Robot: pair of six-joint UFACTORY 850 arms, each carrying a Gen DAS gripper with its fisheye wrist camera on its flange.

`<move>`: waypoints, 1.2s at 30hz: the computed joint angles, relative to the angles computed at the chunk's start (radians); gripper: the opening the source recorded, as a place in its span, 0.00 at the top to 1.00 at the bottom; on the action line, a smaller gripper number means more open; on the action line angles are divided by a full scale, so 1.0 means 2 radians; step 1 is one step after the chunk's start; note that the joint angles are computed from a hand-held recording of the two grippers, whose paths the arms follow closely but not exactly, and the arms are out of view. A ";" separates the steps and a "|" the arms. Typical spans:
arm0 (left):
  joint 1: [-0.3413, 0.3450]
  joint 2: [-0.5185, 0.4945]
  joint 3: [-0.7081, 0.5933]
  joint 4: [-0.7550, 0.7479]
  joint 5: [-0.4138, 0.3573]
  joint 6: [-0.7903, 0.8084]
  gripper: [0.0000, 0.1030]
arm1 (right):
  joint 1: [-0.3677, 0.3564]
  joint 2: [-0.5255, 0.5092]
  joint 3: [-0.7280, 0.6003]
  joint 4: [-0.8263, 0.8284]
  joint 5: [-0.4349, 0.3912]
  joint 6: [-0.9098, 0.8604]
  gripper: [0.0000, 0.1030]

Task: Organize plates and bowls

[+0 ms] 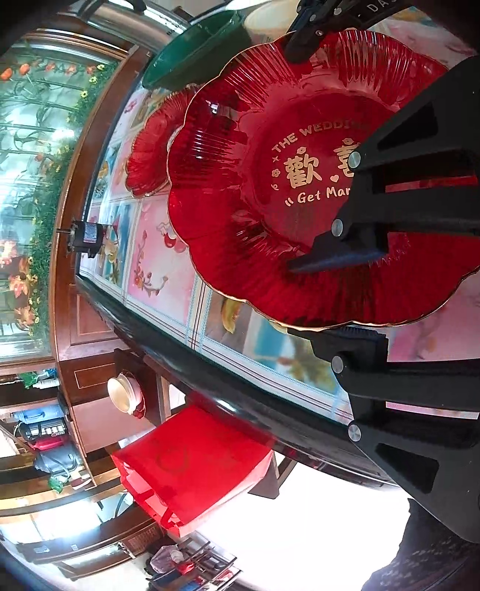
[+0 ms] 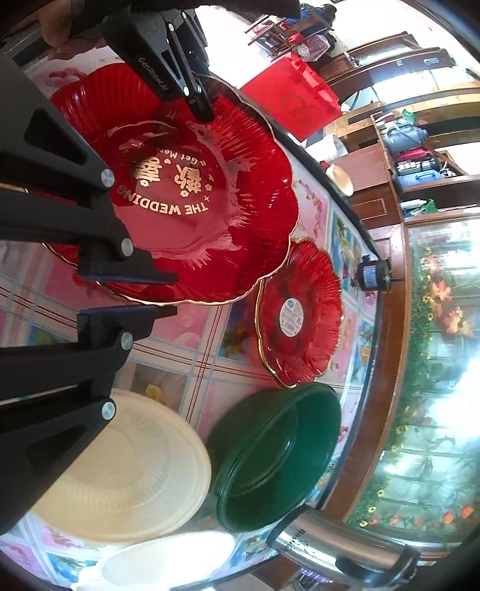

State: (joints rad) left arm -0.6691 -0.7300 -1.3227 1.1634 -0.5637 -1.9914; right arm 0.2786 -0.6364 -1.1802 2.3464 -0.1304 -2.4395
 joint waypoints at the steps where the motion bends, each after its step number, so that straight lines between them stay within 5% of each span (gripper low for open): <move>1: -0.003 0.008 0.009 0.004 0.000 -0.008 0.74 | 0.000 0.006 0.008 -0.001 -0.004 0.001 0.93; 17: -0.085 0.123 0.169 0.050 -0.056 -0.158 0.75 | 0.022 0.123 0.167 0.052 -0.076 -0.068 0.91; 36: -0.108 0.101 0.185 0.028 -0.073 -0.188 0.71 | 0.040 0.105 0.192 0.080 -0.075 -0.108 0.90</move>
State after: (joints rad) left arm -0.8846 -0.5276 -0.9535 1.2200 -0.7105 -2.3671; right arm 0.3595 -0.4255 -0.7971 2.5064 -0.2808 -2.6560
